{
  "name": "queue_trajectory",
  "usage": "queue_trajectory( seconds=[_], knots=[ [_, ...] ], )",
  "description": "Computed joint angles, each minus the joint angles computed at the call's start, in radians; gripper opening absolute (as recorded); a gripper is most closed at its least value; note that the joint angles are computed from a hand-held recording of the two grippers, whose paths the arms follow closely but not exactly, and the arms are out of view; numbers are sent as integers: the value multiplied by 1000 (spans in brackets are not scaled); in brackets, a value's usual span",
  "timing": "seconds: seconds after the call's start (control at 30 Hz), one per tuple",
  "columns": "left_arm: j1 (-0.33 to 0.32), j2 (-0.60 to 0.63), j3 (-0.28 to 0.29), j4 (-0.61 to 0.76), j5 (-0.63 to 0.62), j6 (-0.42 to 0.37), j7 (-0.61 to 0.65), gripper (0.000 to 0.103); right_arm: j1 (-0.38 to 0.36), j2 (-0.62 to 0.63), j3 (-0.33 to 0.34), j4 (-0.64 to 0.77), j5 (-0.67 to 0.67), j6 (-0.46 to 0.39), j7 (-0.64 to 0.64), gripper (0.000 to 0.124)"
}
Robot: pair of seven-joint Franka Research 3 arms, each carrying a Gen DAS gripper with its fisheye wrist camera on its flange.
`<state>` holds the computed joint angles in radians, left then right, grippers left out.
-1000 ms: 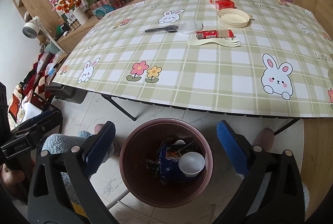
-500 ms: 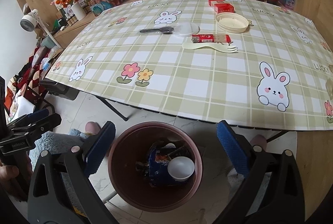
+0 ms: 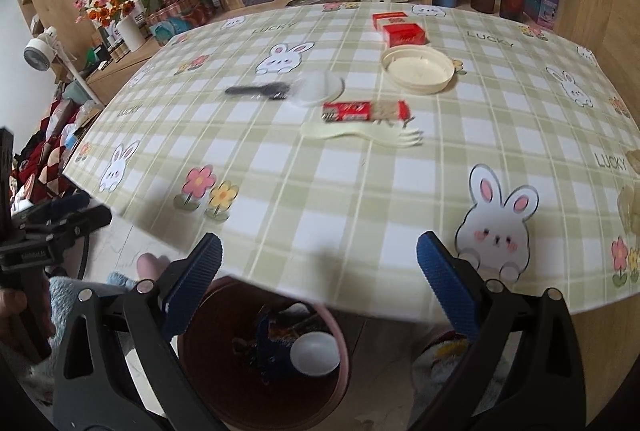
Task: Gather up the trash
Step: 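Move both open grippers from the bin back to the table, then grasp the wrapped black plastic fork with the left gripper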
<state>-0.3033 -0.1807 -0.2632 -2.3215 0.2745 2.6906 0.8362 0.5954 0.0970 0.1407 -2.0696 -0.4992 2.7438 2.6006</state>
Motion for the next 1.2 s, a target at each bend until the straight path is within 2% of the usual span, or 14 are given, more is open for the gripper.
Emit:
queue_trajectory(
  seconds=[0.1,0.13,0.27,0.43,0.6,0.8,0.93,1.0,1.1,1.17,1.2],
  knots=[
    [-8,104,29,102,-48,40,180,97,-10,19,-12,20,5,11,-12,96],
    [-10,148,40,145,-103,57,284,97,-11,26,-17,27,5,14,-14,96],
    [25,297,22,308,-205,54,531,97,-12,48,-37,50,6,19,-17,96],
    [36,468,4,513,-138,-13,655,97,-8,71,-54,67,18,33,-36,96],
    [34,570,-3,633,-90,-53,733,94,-3,84,-69,74,26,32,-38,96],
    [17,655,-5,739,-59,-123,823,81,-5,85,-82,72,23,29,-40,96],
    [18,674,-16,754,-70,-121,867,73,-9,86,-87,68,22,34,-29,96],
    [32,684,-32,767,-108,-125,892,66,-11,89,-89,71,20,33,-31,96],
    [33,684,-32,764,-124,-110,910,51,-12,94,-91,77,19,32,-34,96],
    [35,679,-30,761,-132,-105,908,30,-13,99,-93,83,20,33,-37,96],
    [48,677,-43,759,-160,-102,919,24,-13,102,-94,87,22,34,-40,96]
  ],
)
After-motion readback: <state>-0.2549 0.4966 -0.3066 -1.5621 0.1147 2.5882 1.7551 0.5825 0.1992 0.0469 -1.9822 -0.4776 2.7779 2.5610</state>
